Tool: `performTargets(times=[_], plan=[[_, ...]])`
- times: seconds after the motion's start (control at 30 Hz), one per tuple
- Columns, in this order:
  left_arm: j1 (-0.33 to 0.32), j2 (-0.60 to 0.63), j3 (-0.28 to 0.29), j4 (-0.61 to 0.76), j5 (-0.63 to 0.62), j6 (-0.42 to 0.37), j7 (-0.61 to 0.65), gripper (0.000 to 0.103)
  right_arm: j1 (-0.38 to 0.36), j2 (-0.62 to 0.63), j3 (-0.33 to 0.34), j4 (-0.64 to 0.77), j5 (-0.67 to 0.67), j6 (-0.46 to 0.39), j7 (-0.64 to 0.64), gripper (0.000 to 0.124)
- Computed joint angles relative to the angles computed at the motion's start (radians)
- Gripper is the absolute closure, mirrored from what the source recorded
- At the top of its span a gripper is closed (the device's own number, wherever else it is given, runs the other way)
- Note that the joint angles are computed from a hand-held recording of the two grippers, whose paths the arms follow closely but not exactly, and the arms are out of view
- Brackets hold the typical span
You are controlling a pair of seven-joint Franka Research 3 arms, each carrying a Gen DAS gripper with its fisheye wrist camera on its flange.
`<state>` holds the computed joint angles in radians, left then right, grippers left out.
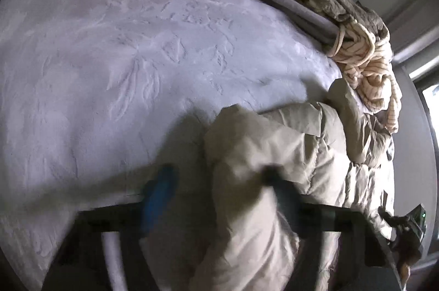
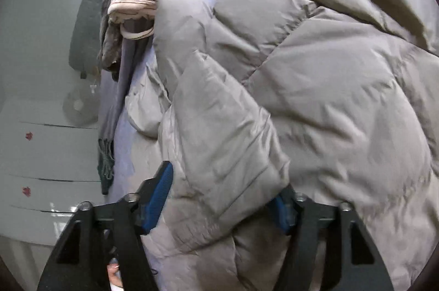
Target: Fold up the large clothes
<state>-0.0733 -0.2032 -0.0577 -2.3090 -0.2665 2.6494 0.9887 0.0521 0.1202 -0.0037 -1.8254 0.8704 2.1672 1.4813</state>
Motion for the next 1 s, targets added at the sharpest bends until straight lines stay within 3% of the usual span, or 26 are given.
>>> performTargets(times=[0.03, 0.17, 0.3, 0.43, 0.53, 0.63, 0.73, 0.8, 0.83, 0.9, 1.0], plan=[[-0.023, 0.007, 0.019, 0.006, -0.045, 0.004, 0.055, 0.076, 0.003, 0.005, -0.002, 0.019, -0.045, -0.014, 0.006, 0.117], [0.019, 0.03, -0.05, 0.046, 0.173, -0.031, -0.017, 0.077, 0.003, -0.047, -0.008, -0.006, -0.107, -0.022, -0.038, 0.117], [0.025, 0.062, -0.072, 0.061, 0.305, -0.068, -0.081, 0.077, 0.02, -0.084, -0.014, -0.08, -0.247, 0.025, -0.047, 0.117], [0.03, 0.068, -0.087, 0.072, 0.426, -0.092, -0.179, 0.075, 0.024, -0.083, -0.016, -0.126, -0.22, 0.08, -0.112, 0.118], [0.03, 0.044, -0.09, 0.089, 0.474, -0.149, -0.231, 0.075, 0.017, -0.094, -0.024, -0.124, -0.215, 0.056, -0.118, 0.115], [0.023, -0.029, -0.094, 0.06, 0.511, -0.178, -0.267, 0.075, 0.018, -0.105, -0.026, -0.107, -0.284, 0.043, -0.094, 0.103], [-0.002, -0.102, -0.085, 0.018, 0.488, -0.189, -0.236, 0.075, 0.035, -0.147, -0.015, -0.128, -0.448, 0.107, -0.031, 0.097], [-0.021, -0.14, -0.091, -0.01, 0.477, -0.196, -0.217, 0.075, 0.04, -0.212, -0.001, -0.19, -0.614, 0.217, 0.038, 0.097], [-0.031, -0.151, -0.092, -0.017, 0.469, -0.203, -0.206, 0.075, 0.041, -0.236, -0.001, -0.213, -0.632, 0.26, 0.04, 0.097], [-0.05, -0.146, -0.098, -0.026, 0.46, -0.215, -0.18, 0.075, 0.054, -0.271, -0.017, -0.235, -0.557, 0.299, -0.038, 0.108], [-0.049, -0.121, -0.12, -0.031, 0.478, -0.236, -0.213, 0.075, 0.077, -0.242, -0.03, -0.189, -0.462, 0.221, -0.171, 0.112]])
